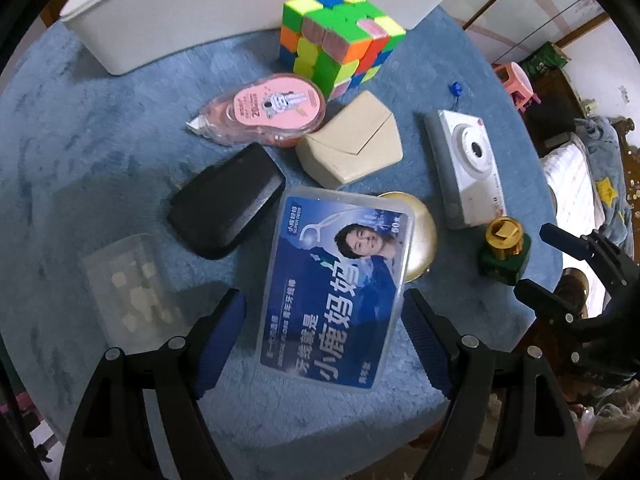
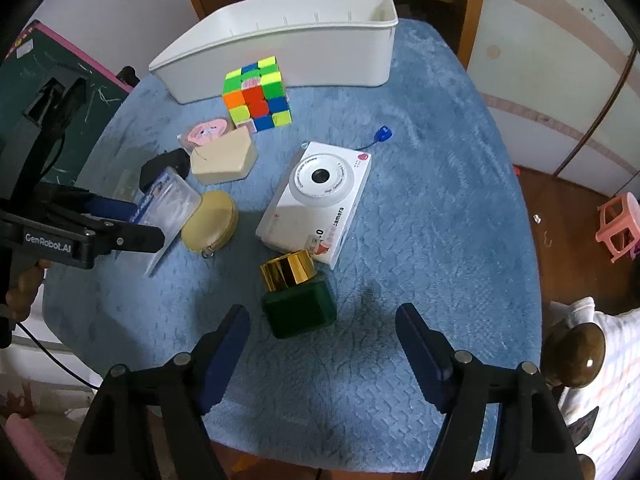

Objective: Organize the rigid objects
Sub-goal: 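Grasp the blue floss box with left gripper while right gripper grasps green jar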

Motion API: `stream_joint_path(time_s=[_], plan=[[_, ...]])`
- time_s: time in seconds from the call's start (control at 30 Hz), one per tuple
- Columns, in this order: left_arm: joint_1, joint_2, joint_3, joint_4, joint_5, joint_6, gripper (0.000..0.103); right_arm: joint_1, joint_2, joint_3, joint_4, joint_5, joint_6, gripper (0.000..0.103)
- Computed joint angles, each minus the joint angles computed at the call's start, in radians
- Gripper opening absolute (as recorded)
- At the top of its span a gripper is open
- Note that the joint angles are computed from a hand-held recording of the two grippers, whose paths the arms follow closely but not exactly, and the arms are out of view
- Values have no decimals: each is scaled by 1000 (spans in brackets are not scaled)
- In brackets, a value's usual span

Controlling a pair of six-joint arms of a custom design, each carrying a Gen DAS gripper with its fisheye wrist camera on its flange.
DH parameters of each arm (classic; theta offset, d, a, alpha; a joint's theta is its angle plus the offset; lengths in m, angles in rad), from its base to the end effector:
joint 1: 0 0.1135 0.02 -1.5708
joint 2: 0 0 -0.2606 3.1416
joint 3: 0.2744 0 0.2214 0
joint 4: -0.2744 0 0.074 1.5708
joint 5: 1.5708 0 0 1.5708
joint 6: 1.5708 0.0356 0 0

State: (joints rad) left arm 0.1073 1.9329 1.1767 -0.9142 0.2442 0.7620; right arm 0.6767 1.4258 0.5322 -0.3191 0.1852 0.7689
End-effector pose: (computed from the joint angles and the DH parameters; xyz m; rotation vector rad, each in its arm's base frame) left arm 0.2969 0.0233 0.1466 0.9794 2.9431 -0.4103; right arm 0.1607 0.1207 0.1408 0.1729 2.7439 0.1377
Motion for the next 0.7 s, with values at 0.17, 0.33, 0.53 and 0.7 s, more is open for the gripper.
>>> stream_joint_path(time_s=[0.17,0.33,0.53,0.7], plan=[[-20,15,-1,17,-5,-14,81,-5,70,18,42,-10,-30,71],[-31,11,-15,46,-2,-15,74,-9,142,42,66,-24,-48,59],[-49,-24,-51,72,-18,-7,68,-6,203,47,90,-36,-65,44],[-101,-71,-118,117,-42,-77,67,26,245,78,55,5,-81,41]])
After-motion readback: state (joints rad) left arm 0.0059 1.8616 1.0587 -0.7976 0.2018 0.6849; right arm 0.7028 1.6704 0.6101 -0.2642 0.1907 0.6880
